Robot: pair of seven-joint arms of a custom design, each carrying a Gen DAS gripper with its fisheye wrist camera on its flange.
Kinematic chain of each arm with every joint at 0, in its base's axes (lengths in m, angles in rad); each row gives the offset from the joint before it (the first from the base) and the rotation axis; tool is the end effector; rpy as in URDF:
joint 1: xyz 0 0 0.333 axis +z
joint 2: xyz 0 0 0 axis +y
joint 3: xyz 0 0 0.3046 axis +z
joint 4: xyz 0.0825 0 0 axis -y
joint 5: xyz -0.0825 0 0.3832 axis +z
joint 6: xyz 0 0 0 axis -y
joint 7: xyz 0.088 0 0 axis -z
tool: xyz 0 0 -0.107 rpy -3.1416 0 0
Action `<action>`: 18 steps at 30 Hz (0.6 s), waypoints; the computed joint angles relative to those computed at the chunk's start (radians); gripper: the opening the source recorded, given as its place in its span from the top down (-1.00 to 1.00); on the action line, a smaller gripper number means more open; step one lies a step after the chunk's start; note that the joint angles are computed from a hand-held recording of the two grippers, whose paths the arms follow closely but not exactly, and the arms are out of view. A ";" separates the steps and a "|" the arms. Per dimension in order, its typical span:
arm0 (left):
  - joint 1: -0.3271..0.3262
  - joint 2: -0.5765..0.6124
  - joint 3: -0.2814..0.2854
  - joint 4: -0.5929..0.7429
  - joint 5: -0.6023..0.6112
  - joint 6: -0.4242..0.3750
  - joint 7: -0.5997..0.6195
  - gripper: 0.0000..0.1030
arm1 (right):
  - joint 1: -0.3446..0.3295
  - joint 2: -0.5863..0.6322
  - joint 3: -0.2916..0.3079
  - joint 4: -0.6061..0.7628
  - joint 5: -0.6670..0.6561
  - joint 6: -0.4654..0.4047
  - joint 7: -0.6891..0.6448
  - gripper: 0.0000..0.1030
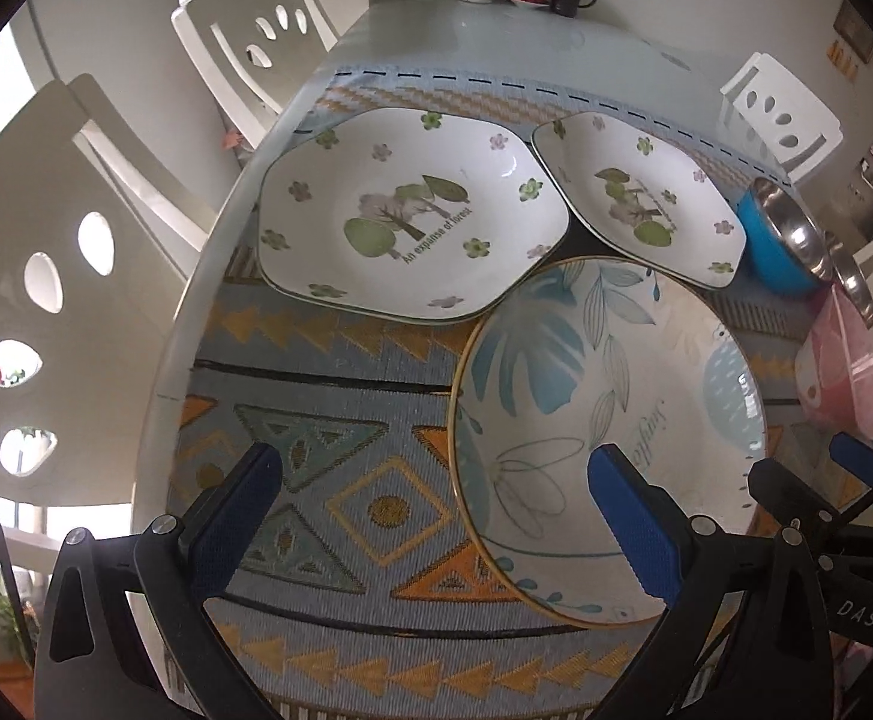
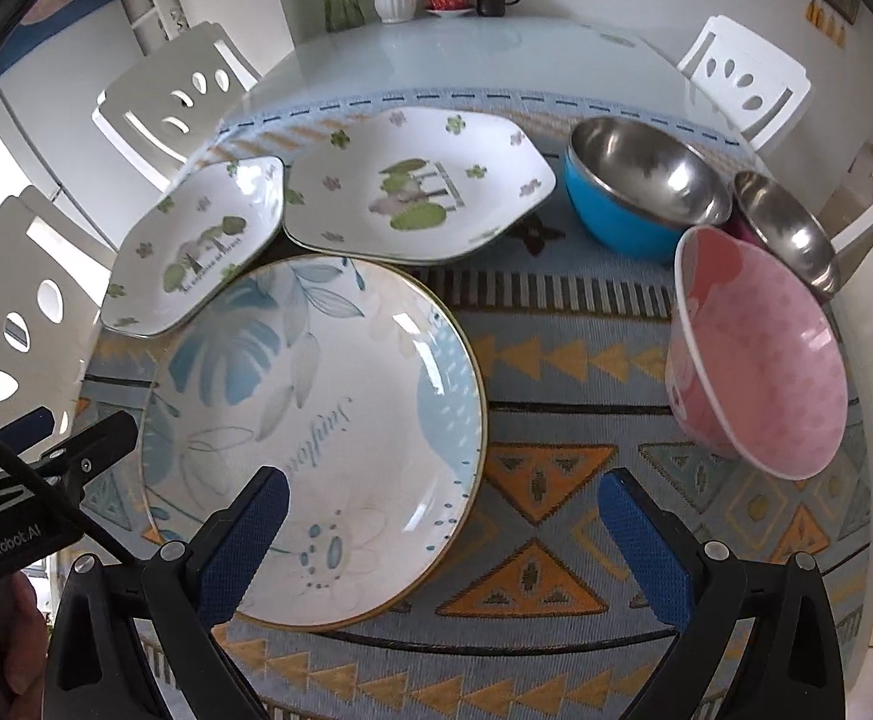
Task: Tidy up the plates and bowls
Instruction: 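Move the left gripper to the rim of the large blue-leaf round plate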
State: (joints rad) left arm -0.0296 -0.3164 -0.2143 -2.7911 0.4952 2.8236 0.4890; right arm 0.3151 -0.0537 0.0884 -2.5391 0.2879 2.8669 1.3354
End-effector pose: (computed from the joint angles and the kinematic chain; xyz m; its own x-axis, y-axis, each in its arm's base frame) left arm 0.3838 -0.1149 0.3196 0.3711 -0.9276 0.0436 -0.8363 -0.3543 -0.4185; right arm 0.4522 0.1757 0.3203 0.3823 -0.9203 -0.0825 -0.8662 -0.3258 -0.3789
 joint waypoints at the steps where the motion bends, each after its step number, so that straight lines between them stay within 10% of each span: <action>1: 0.006 0.007 -0.006 0.003 0.010 0.002 -0.006 -0.98 | 0.000 0.005 0.000 0.001 -0.002 0.003 0.000 -1.00; 18: 0.035 0.129 -0.006 0.042 0.134 0.083 -0.083 -0.98 | 0.003 0.091 0.008 0.034 0.100 0.055 -0.117 -0.90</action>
State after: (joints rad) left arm 0.0049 -0.1879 -0.2198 -2.7490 0.6290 2.9062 0.4064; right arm 0.3178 0.0368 0.0967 -2.5050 0.3881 2.9215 1.2182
